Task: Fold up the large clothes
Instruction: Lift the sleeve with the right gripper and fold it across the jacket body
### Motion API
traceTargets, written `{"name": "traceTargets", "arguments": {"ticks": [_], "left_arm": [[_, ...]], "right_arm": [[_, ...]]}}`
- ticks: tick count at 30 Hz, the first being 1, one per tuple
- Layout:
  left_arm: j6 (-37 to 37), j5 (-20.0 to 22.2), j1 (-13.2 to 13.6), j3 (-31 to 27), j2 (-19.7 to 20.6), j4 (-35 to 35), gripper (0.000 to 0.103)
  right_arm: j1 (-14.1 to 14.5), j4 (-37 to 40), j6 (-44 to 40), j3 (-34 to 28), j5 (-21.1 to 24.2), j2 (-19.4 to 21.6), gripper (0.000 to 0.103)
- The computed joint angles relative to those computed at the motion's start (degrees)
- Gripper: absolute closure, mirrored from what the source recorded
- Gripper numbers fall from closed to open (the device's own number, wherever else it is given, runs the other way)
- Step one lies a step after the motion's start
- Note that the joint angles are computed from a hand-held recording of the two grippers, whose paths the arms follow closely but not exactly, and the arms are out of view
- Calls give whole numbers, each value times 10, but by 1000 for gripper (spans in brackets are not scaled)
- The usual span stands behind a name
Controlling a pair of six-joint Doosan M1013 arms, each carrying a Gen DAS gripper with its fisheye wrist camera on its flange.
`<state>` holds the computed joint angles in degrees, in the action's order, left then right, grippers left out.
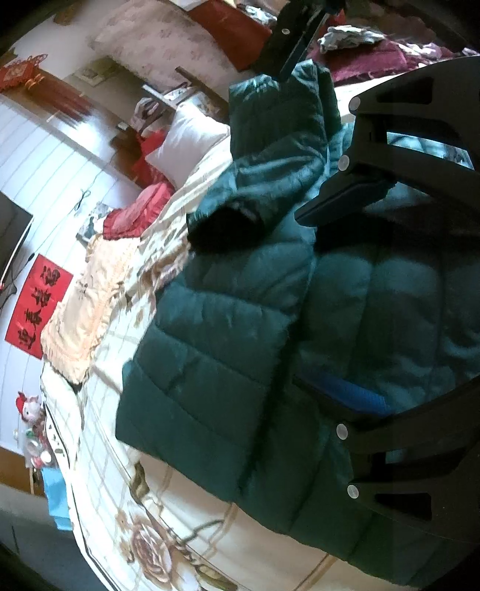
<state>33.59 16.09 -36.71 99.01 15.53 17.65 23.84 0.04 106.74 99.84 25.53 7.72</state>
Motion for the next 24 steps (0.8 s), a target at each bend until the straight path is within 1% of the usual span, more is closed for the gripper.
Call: {"name": "traceTargets", "arguments": {"ticks": [3, 4, 6, 8, 10, 13, 16, 18, 19, 20, 21, 22, 23, 24], "left_arm": [[88, -14, 5, -11, 0, -95, 23], [106, -16, 6, -17, 2, -117, 23], [160, -8, 9, -33, 9, -176, 15], [209, 9, 10, -53, 19, -227, 15], [216, 26, 8, -71, 31, -236, 15], [228, 51, 6, -100, 53, -260, 15], [213, 78, 4, -126, 73, -258, 15], [184, 90, -1, -138, 82, -230, 15], [178, 88, -2, -141, 84, -221, 15], [190, 84, -3, -143, 85, -227, 16], [209, 87, -3, -147, 88, -235, 31], [205, 100, -6, -155, 90, -217, 44], [197, 116, -7, -162, 92, -197, 68], [208, 120, -6, -165, 93, -203, 75]], "right_arm": [[-6, -44, 44, 8, -1, -12, 32], [-10, -50, 57, 13, -5, -17, 32], [-18, -40, 58, 20, -13, -26, 31], [-26, -37, 69, 28, -24, -33, 30], [-33, -24, 71, 38, -35, -40, 30], [-43, 18, 42, 47, -42, -48, 29], [-49, 30, 34, 56, -47, -55, 29], [-52, 30, 35, 63, -51, -60, 29], [-54, 29, 37, 67, -54, -62, 29], [-56, 29, 39, 70, -58, -65, 29], [-59, 28, 43, 74, -63, -69, 29], [-61, 26, 47, 78, -67, -71, 29], [-63, 19, 57, 80, -69, -74, 28], [-64, 8, 70, 83, -72, -76, 28]]}}
